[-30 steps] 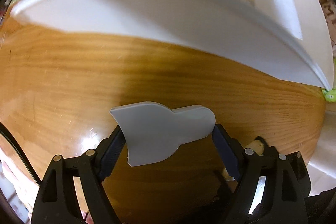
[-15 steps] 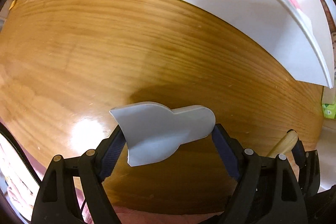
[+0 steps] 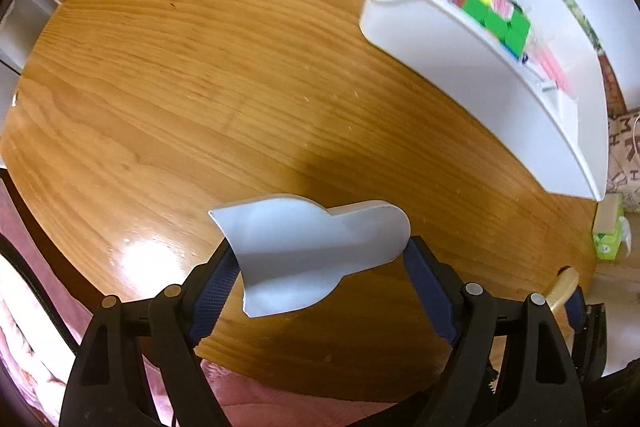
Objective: Organize rigid objects
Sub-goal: 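Lift the white piece with left tool while right tool carries the gold compact over the bin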
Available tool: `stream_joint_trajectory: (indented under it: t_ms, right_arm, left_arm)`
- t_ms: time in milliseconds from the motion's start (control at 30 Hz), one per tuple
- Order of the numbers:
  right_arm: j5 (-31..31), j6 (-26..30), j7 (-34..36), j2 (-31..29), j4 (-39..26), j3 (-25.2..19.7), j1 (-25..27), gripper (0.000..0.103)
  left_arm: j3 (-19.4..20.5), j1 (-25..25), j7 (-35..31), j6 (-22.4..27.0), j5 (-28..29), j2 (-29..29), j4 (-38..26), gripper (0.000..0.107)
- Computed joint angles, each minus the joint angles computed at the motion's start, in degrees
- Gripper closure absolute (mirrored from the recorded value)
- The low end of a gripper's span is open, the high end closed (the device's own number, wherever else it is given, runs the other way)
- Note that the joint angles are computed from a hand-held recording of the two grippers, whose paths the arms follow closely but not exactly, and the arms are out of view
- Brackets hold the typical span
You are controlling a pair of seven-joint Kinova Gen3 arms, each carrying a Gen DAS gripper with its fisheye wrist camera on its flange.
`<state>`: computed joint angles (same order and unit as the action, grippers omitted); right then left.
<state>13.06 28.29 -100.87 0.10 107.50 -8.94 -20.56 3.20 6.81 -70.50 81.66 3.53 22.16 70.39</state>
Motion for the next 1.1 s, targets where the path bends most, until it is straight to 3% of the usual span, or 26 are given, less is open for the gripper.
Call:
stream_joint_trajectory:
  t_ms: [233,300,433,833,1100]
  right_arm:
    - [0.29,-1.51,1.4,0.28,-3.03,0.02,-0.09,0.048]
    - [3.33,-0.24,-1.27,0.58,-4.75,-0.28,-0.68,0.048]
    - [3.8,-0.29,-1.54,1.34,-7.24,0.16,-0.85,0.048]
    - [12.11,0.88,-11.67,3.33,-11.61,2.35,-1.63,0.048]
    - [17.91,-0.22,-21.2,4.95,-11.2,4.55,-1.49,0.048]
  left_arm:
    - [-0.38,0.21,1.36,2.05,-0.62,-1.84,-3.14,0.023]
    - [-0.52,-1.69,-0.3,4.06,-0.42,-2.06,-5.47,0.023]
    - [-0.35,0.74,2.24,6.16,-2.59,-0.82,-11.44,0.023]
    - [-0.56,3.55,-0.7,8.05,-5.01,6.59,-27.72,0.023]
    - [-0.62,6.03,-3.89,6.38,-5.94,9.83,-33.73,0.023]
